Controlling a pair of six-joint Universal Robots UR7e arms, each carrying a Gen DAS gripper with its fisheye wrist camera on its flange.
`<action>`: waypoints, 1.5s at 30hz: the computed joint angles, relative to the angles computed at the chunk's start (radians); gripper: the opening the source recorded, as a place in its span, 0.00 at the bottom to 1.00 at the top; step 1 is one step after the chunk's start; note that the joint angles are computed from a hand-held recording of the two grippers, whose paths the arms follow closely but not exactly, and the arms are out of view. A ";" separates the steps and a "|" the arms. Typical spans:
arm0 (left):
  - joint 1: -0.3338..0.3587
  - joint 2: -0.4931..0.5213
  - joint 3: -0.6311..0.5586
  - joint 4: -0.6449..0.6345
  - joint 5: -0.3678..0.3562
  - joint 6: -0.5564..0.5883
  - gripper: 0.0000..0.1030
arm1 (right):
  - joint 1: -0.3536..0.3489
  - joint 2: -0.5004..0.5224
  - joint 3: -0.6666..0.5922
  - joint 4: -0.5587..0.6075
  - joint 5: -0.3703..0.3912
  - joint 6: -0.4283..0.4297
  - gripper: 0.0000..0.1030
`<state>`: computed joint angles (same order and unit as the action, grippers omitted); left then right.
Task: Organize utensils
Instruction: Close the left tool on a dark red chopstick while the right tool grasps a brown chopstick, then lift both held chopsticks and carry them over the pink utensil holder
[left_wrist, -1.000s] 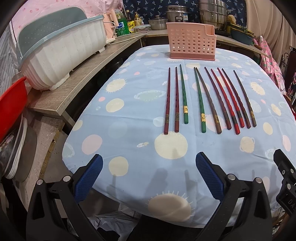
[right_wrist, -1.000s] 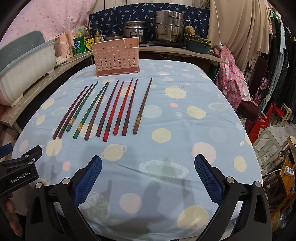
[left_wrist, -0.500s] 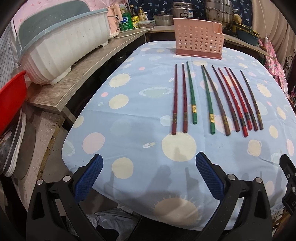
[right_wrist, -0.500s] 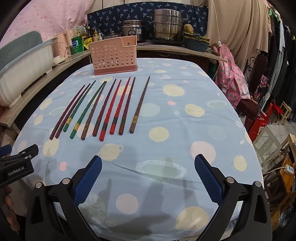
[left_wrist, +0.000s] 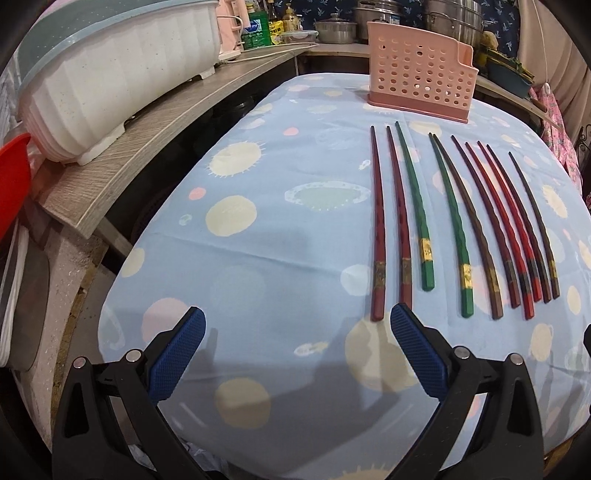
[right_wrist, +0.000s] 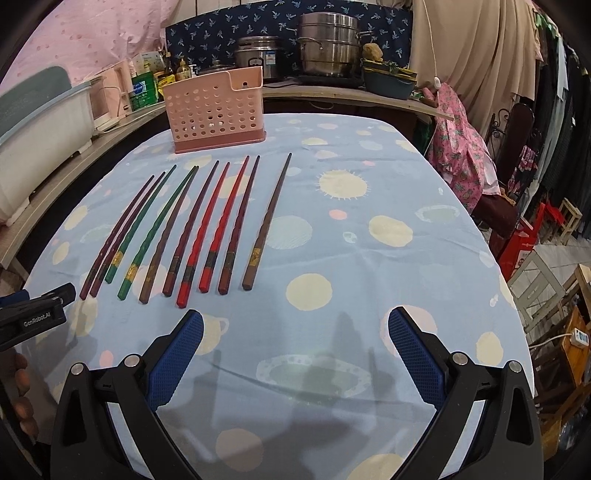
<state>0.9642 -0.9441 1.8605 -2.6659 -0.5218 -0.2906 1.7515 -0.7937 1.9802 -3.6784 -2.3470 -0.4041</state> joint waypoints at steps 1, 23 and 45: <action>0.001 0.005 -0.005 -0.005 -0.001 0.008 0.93 | -0.001 0.003 -0.007 0.003 0.000 -0.001 0.93; 0.050 0.062 -0.098 -0.021 -0.068 0.056 0.63 | -0.049 0.060 -0.170 0.183 0.079 0.051 0.49; 0.035 0.008 -0.060 -0.053 -0.163 0.078 0.07 | -0.060 -0.023 -0.081 0.158 0.156 0.049 0.07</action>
